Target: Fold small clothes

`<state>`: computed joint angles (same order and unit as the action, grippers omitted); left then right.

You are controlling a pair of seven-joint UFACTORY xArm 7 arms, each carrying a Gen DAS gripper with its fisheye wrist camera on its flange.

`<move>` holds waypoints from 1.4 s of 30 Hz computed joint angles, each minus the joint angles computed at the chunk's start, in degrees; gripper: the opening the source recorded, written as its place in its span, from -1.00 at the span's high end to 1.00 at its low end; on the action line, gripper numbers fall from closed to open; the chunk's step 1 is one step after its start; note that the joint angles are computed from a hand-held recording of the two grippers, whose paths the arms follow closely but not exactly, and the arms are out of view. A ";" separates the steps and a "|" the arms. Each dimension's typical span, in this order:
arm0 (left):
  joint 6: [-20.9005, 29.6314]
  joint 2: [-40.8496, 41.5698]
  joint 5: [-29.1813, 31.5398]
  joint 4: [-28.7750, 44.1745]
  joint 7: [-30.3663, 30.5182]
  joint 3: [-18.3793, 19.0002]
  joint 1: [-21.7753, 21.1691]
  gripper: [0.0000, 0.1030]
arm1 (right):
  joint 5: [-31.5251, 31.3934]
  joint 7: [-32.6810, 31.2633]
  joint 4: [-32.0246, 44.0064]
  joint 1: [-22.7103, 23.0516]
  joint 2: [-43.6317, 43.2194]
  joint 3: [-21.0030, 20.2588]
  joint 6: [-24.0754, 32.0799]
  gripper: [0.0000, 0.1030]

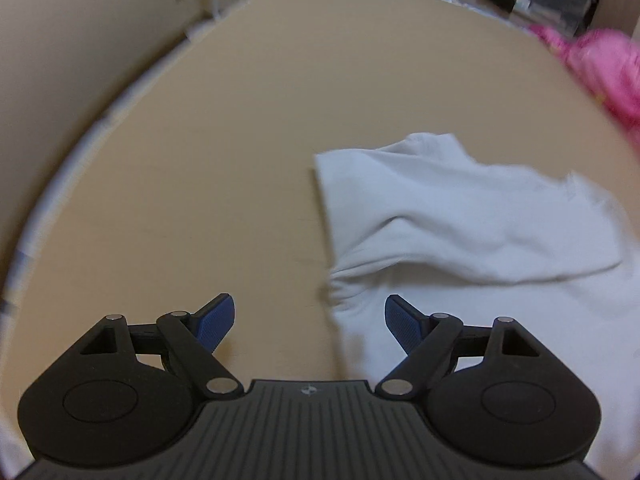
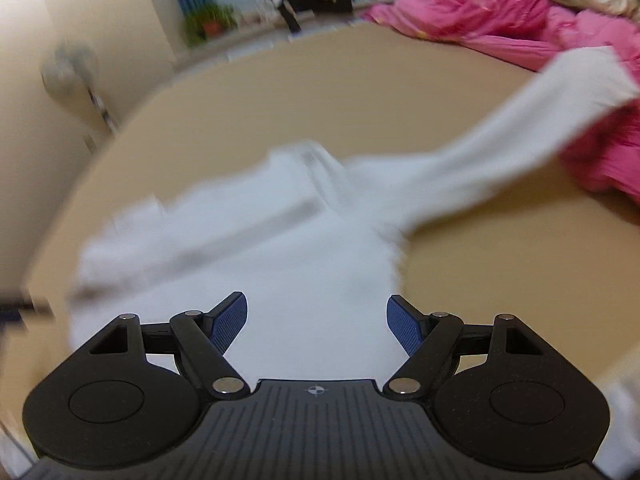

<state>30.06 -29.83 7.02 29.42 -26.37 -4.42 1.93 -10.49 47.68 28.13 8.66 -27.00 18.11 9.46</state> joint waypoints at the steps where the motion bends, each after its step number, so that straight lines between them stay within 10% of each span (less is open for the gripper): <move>1: -0.93 1.51 -3.76 0.64 1.86 2.89 -2.19 -0.68 | -0.88 0.77 2.71 -2.43 4.50 0.90 -2.84 -0.52; 8: -2.51 10.88 -17.45 4.68 6.88 6.82 -7.29 -0.68 | -10.36 16.56 23.89 -15.71 32.89 6.80 -4.97 -0.19; 14: -4.13 15.81 -24.77 7.59 11.33 7.03 -8.03 -0.68 | -5.61 19.23 33.82 -5.59 44.40 -2.20 -2.61 -0.18; 16: -4.61 16.59 -23.83 8.03 11.79 6.07 -7.38 -0.68 | -8.75 20.76 36.53 0.23 45.62 -7.34 -0.86 0.67; 21: -6.03 13.69 -9.88 5.22 6.48 0.64 -2.92 -0.68 | -13.06 18.14 36.59 7.89 42.21 -13.55 -2.09 0.88; 25: -5.45 11.10 8.45 3.15 -1.23 -5.38 1.73 -0.30 | -13.08 25.28 29.56 12.04 33.21 -19.34 -3.86 0.89; 30: -5.47 10.67 18.18 2.06 -1.18 -5.63 1.46 -0.31 | -2.34 18.65 27.26 7.48 34.13 -14.31 4.92 0.89; 31: -5.83 10.52 20.96 1.78 -2.48 -6.61 2.21 -0.22 | -0.91 16.99 27.41 6.98 35.95 -13.87 4.54 0.89; 34: -7.64 8.14 28.70 0.20 -6.66 -8.82 4.04 0.88 | -7.12 21.08 25.83 9.83 36.07 -17.44 -0.05 0.89; 42: -8.59 1.13 33.56 -7.11 -7.01 -11.72 4.66 0.97 | -9.15 17.17 28.31 8.87 36.76 -16.11 2.83 0.89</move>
<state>21.47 -28.70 40.57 22.31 -33.38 -16.14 6.59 -19.64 64.85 56.44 17.53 9.76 2.00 12.29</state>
